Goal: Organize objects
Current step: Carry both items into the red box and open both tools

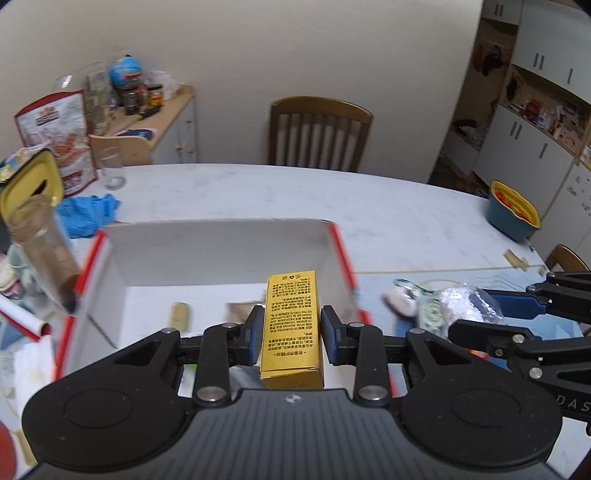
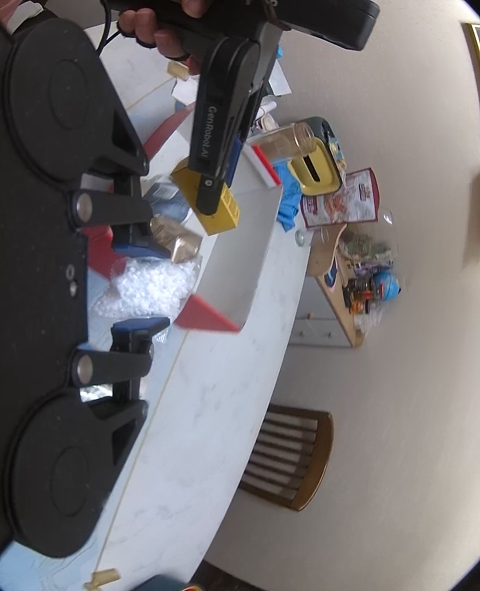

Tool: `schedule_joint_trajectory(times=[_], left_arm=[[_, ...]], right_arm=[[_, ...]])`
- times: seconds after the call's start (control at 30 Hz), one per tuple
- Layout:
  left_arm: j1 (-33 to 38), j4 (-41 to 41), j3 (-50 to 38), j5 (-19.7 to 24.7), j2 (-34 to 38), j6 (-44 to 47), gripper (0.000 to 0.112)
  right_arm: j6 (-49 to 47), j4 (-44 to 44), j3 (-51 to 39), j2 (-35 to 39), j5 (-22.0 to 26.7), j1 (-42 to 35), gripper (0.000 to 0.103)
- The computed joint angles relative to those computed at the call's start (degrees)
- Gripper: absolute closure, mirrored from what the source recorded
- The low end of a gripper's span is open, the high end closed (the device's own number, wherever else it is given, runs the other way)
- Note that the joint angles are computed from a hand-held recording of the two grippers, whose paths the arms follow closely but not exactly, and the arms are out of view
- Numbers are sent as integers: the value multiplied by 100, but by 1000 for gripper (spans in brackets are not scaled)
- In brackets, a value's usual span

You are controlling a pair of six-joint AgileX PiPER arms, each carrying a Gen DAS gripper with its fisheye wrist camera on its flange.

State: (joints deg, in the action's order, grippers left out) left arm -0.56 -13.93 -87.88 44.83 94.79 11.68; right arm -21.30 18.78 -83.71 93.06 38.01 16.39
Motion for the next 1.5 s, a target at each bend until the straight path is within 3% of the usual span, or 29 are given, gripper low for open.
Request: schedule_joint_trajectory(times=[0.4,0.9,1.1,1.37,1.5], left_arm=[[937,-277,-1137,431,869,623,81],[805,339,-2578,1021,2382,452,81],[707,570,-3330,1449,2977,390,81],[595,810,-4601,2230,3815,328,80],[558,865,-4885,2415,4013,398,80]], right_arm=[[995,-808,-1476,1264,354,725,73],[1638,-1769,-3519,3032,1556,1317,73],[1781,-1815,-4008,3426,1987,1368,73],[1878,-1616,-4277,3626,2225,1311,70],[1867,-1579,-4261,3628,2268,1306,69]])
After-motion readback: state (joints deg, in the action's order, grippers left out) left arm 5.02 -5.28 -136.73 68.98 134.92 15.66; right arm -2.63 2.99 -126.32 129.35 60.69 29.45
